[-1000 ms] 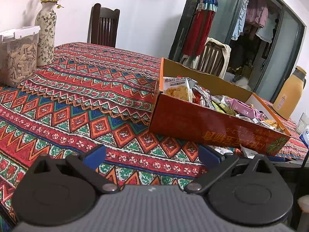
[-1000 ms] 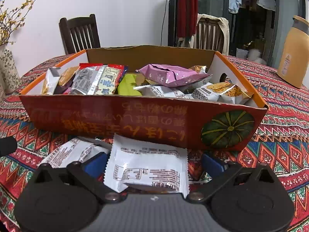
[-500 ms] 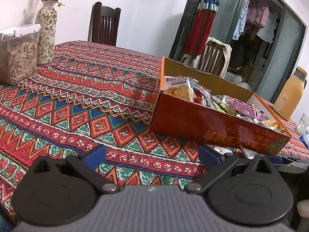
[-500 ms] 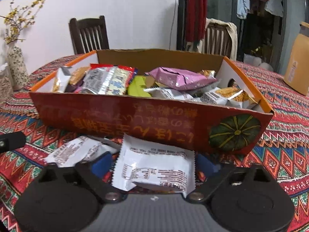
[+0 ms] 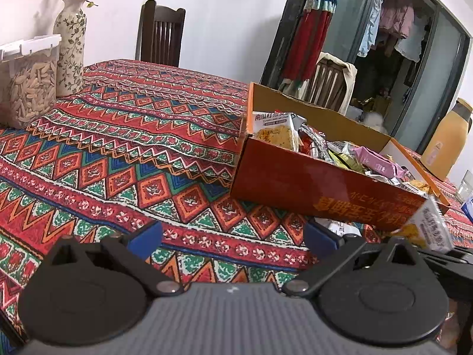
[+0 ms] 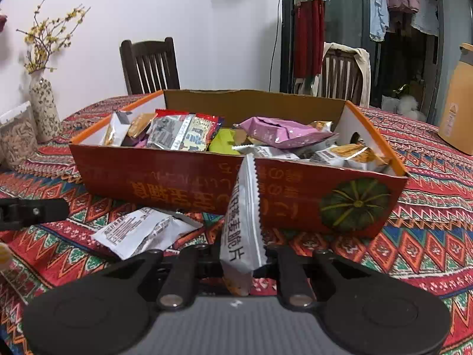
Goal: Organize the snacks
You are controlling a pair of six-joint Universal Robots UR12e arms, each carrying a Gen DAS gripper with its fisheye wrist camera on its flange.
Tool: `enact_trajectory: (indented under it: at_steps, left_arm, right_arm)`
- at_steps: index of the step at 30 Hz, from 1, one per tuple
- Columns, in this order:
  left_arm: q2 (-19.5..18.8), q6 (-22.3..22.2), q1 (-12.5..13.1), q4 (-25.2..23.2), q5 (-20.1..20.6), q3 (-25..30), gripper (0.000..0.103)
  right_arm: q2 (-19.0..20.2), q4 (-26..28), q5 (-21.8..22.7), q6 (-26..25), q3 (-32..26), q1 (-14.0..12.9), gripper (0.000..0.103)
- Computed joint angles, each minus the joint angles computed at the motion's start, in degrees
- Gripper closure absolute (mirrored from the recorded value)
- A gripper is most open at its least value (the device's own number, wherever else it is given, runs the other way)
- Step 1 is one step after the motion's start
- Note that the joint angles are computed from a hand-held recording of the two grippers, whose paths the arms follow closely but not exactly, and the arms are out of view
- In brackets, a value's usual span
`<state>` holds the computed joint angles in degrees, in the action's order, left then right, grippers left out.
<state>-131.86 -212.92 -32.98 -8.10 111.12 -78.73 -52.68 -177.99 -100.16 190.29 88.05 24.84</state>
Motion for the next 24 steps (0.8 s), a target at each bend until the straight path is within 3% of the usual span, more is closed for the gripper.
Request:
enact_trajectory:
  at_steps: [7,15,24]
  left_arm:
    - [-0.1,-0.3,-0.1,-1.3,0.6,0.4,0.000]
    - [-0.2,-1.3,-0.4,-4.0,3.0,1.2,0.000]
    - [-0.8,0.6,-1.2,-9.0,6.0,3.4,0.000]
  right_arm:
    - [-1.9,-4.7,-1.1,0.3,3.9,-0.4,0.089]
    - [-2.9,-9.5,-6.4,0.2,7.1,-0.9,0.089]
    - [-2.8,-11.8,-4.7,3.2,8.2,-1.8,0.089]
